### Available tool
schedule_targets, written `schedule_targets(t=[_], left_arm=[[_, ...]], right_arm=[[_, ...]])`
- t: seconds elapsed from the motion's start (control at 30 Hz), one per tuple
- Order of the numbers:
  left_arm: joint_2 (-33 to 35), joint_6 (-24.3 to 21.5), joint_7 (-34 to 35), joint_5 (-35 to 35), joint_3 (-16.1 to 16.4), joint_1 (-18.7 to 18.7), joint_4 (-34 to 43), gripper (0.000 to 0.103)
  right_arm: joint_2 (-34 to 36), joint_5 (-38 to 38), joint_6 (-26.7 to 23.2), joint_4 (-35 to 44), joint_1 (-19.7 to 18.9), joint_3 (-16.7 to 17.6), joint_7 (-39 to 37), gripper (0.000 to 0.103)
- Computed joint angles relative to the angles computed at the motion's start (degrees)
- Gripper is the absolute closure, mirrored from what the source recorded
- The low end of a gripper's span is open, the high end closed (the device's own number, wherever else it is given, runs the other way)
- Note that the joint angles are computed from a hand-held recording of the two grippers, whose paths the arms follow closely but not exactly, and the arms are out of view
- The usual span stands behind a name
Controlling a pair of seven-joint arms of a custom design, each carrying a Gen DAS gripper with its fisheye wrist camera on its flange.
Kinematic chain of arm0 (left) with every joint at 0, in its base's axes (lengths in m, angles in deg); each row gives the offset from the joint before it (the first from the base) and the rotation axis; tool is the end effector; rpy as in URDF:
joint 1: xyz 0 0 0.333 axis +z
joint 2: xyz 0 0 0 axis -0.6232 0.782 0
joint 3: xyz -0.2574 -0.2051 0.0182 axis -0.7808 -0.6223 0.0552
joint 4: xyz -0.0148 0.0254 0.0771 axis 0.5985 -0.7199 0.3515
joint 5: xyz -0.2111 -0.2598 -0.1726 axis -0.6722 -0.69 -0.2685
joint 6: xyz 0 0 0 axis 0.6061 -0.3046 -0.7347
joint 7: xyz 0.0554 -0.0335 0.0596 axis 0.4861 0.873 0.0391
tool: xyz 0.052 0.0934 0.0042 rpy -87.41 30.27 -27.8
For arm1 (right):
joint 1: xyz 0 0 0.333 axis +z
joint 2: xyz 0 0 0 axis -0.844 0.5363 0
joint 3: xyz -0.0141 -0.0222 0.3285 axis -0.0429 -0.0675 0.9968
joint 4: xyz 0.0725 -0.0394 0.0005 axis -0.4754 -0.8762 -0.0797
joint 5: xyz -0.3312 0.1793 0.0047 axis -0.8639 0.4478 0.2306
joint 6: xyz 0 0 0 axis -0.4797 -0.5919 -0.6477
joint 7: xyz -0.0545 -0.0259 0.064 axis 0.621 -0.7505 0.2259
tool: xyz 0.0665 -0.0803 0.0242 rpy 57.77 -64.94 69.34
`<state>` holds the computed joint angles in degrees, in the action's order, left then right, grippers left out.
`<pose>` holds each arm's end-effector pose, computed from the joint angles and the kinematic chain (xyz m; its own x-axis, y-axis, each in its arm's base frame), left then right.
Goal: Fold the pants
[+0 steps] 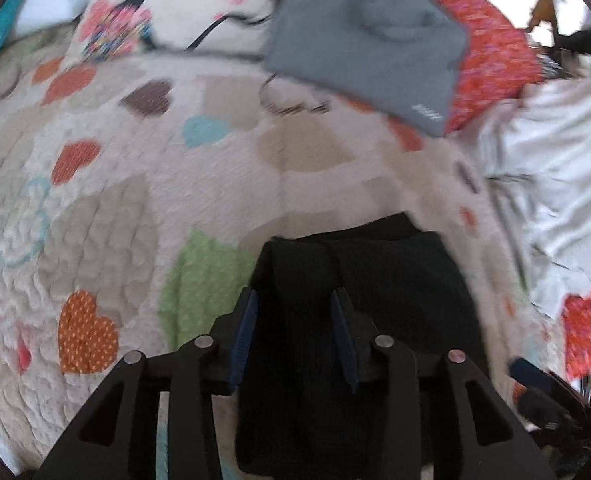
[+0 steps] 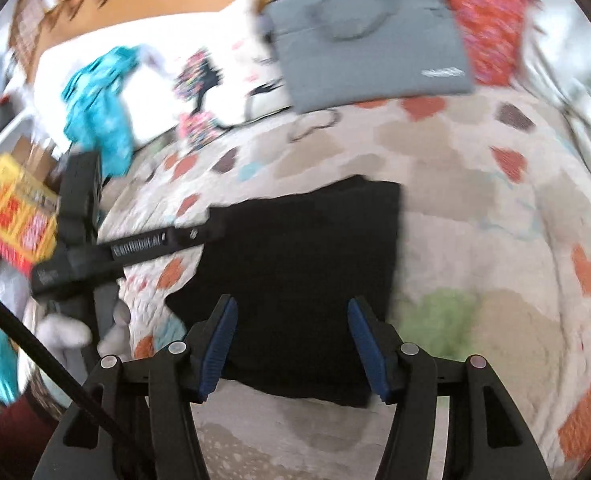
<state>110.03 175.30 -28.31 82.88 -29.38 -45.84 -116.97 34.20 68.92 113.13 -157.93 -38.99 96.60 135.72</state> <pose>0.6728 -0.1845 0.4561 0.2713 -0.9060 0.3248 -0.7736 -0.4061 -0.4864 0.6655 0.3234 0.4908 0.4665 -0.7844 -0.4087 -0.7891 -0.1603 -0.5930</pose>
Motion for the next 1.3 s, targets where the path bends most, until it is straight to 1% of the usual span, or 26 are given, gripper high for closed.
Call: schedule_targets(t=[0.03, 0.07, 0.13, 0.23, 0.27, 0.3, 0.4, 0.47, 0.53, 0.57, 0.6, 0.63, 0.67, 0.7, 0.77, 0.83, 0.9, 0.93, 1.0, 1.07, 1.13, 1.2, 1.23, 1.27, 1.3], left_arm=[[0.32, -1.06, -0.78, -0.66, 0.10, 0.16, 0.31, 0.048], [0.51, -1.15, -0.86, -2.19, -0.43, 0.96, 0.19, 0.041], [0.69, -2.04, 0.56, -6.12, -2.19, 3.06, 0.10, 0.039], [0.25, -4.63, 1.58, -9.99, -3.17, 4.36, 0.29, 0.038], [-0.42, -4.95, 1.07, -10.73, -3.00, 4.39, -0.33, 0.039], [-1.67, -5.21, -0.44, -10.31, -2.14, 3.86, -1.49, 0.040], [-5.07, -6.67, -5.50, -5.85, 0.44, 1.53, -4.17, 0.041], [-7.78, -5.73, -7.60, -3.63, 0.73, 0.82, -6.78, 0.041], [-10.54, -1.59, -7.72, -3.21, -0.03, 0.83, -10.24, 0.041], [-11.92, 3.08, -6.06, -5.04, -1.28, 1.36, -12.88, 0.041], [-12.47, 5.72, -4.24, -6.94, -2.34, 1.76, -14.29, 0.041], [-12.60, 6.77, -2.88, -8.28, -3.05, 1.86, -14.83, 0.041], [-12.48, 7.28, -1.60, -9.64, -3.71, 1.88, -15.14, 0.041], [-12.00, 7.23, -0.35, -11.39, -4.48, 1.92, -15.27, 0.041], [-10.76, 5.84, -1.52, -11.29, -4.00, 0.78, -14.80, 0.041], [-9.08, 3.78, -1.63, -10.74, -3.92, 0.05, -13.55, 0.041], [-8.03, 3.24, -0.52, -10.74, -4.25, -0.19, -13.68, 0.041], [-7.87, 3.72, -0.24, -10.69, -4.27, -0.28, -14.12, 0.040], [-7.97, 6.04, 0.36, -10.89, -4.36, -0.09, -15.60, 0.036], [-8.10, 7.65, 4.47, -15.94, -6.92, 2.60, -16.92, 0.034], [-8.87, 9.02, 9.30, -21.56, -9.53, 5.16, -18.42, 0.034], [-10.33, 8.36, 13.93, -26.93, -11.34, 6.91, -19.42, 0.035], [-11.19, 8.50, 15.72, -29.11, -11.61, 7.05, -20.01, 0.035], [-12.51, 8.79, 17.30, -30.70, -11.51, 7.02, -20.81, 0.036], [-14.09, 9.60, 16.95, -29.81, -10.27, 6.04, -21.80, 0.036]], right_arm=[[-0.61, 1.33, 0.65, -1.17, -0.70, 0.27, 0.05, 0.040], [-1.26, 2.54, 1.36, -2.36, -1.30, 0.48, -0.03, 0.040], [-2.48, 4.26, 2.45, -4.47, -2.08, 0.71, -0.44, 0.039], [-4.01, 5.83, 3.22, -6.90, -2.62, 0.69, -0.75, 0.038], [-4.33, 6.29, 3.34, -7.43, -2.73, 0.72, -0.93, 0.038], [-4.83, 7.18, 3.43, -8.03, -3.07, 0.97, -1.39, 0.038], [-6.55, 11.20, 3.94, -9.67, -4.30, 2.14, -4.26, 0.038], [-7.52, 12.93, 3.89, -10.17, -4.48, 2.24, -5.78, 0.038], [-7.87, 14.74, 2.79, -9.76, -4.67, 2.44, -7.04, 0.038], [-7.66, 16.73, 1.30, -9.05, -5.19, 3.08, -8.24, 0.038], [-7.26, 19.75, -0.47, -8.32, -6.01, 3.99, -9.96, 0.038], [-6.12, 24.41, -3.48, -6.87, -7.31, 5.35, -11.77, 0.038], [-4.88, 27.39, -5.99, -5.44, -7.80, 5.79, -12.30, 0.038], [-3.43, 29.88, -8.38, -4.04, -8.02, 6.03, -11.97, 0.038], [-0.47, 32.07, -10.79, -1.82, -7.30, 5.51, -8.43, 0.038], [1.34, 32.44, -11.64, -1.18, -6.65, 4.78, -4.55, 0.038], [1.21, 32.54, -10.86, -2.95, -6.37, 4.08, -1.51, 0.038], [0.67, 32.13, -10.38, -4.43, -6.26, 3.59, -0.23, 0.038], [0.04, 33.06, -10.08, -6.11, -6.89, 3.72, -1.05, 0.045], [-0.50, 32.58, -9.60, -6.99, -6.68, 3.23, -0.41, 0.048], [-0.71, 30.97, -9.02, -6.87, -5.96, 2.64, 1.16, 0.048], [-1.29, 26.28, -8.09, -6.69, -4.22, 1.36, 3.74, 0.048], [-1.72, 22.83, -8.01, -6.43, -3.17, 0.49, 5.51, 0.048], [-2.31, 19.16, -8.25, -6.14, -2.23, -0.38, 7.25, 0.048], [-2.82, 15.95, -8.31, -5.61, -1.42, -1.00, 8.63, 0.046]])
